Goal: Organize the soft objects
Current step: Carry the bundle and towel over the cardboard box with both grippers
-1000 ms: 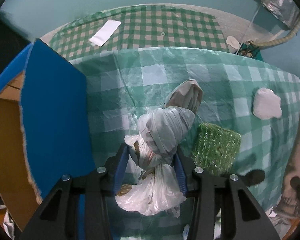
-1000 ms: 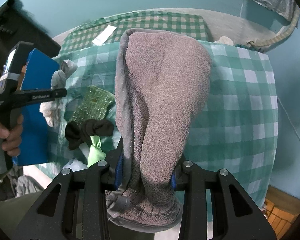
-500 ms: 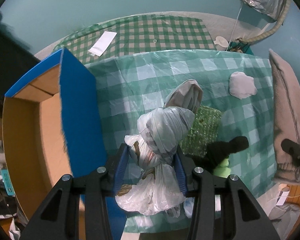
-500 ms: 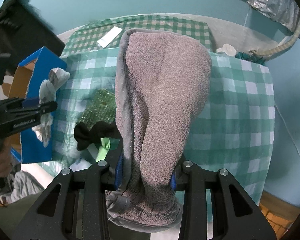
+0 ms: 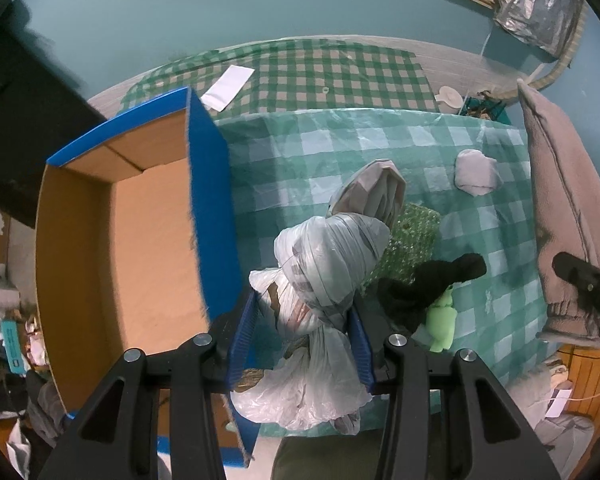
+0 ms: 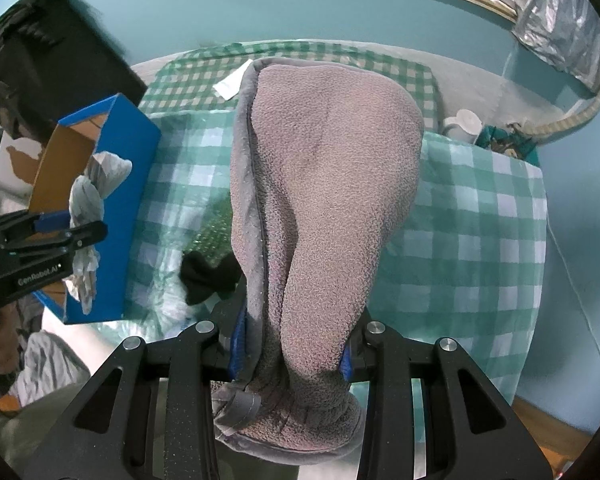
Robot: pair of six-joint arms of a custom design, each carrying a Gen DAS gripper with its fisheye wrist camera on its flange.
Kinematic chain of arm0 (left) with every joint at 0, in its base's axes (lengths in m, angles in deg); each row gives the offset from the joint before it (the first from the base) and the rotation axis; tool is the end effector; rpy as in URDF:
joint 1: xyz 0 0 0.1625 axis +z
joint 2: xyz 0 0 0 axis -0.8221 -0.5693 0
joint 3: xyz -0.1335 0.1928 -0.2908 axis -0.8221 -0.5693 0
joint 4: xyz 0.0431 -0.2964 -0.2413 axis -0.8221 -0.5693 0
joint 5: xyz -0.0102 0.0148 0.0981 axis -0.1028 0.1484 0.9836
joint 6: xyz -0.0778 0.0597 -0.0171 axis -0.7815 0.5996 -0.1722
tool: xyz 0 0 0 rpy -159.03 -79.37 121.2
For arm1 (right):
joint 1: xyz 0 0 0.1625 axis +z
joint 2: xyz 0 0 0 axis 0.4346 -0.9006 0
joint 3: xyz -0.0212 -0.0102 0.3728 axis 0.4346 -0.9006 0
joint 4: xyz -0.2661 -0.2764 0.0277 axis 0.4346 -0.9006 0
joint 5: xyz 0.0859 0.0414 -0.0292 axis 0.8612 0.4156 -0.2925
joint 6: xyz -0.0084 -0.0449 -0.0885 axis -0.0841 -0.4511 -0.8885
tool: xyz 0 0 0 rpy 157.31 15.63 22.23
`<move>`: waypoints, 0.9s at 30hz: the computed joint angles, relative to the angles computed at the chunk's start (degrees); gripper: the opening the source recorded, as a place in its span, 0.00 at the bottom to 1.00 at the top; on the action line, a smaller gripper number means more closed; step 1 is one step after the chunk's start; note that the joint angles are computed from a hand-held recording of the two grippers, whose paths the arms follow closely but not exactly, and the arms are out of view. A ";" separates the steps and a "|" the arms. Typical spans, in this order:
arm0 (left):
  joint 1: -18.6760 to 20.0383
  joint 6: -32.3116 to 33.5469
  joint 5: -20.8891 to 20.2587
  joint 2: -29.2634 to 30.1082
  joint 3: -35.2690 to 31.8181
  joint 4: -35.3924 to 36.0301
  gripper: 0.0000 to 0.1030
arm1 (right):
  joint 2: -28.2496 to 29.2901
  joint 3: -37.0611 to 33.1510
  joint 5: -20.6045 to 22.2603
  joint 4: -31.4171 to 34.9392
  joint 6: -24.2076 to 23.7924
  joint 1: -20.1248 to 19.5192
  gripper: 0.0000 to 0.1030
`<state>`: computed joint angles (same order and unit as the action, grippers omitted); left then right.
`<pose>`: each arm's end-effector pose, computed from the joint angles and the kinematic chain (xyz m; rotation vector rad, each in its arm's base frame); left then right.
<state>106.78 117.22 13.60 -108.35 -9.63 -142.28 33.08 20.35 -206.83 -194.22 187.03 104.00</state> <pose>-0.2325 -0.5887 0.2387 1.4991 2.0603 0.3845 0.3823 -0.3677 0.0908 -1.0221 -2.1516 0.8490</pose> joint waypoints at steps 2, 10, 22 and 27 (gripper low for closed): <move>0.22 -0.34 -0.54 -0.10 -0.95 0.74 0.44 | 0.26 -0.89 0.09 0.43 -0.78 -0.03 0.34; 0.74 -0.88 0.11 0.20 -4.60 2.43 0.44 | 2.06 -5.62 -0.67 2.69 -4.03 0.13 0.34; 2.63 -1.68 0.27 2.04 -11.94 5.95 0.44 | 6.02 -12.74 -1.02 1.43 -13.52 -1.36 0.34; 3.20 -2.17 0.63 2.82 -14.59 6.88 0.44 | 8.37 -16.40 -1.25 0.64 -18.11 -1.95 0.34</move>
<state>109.98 115.05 14.23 -105.54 -24.22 -135.41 41.44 3.95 -208.07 -193.58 168.92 102.05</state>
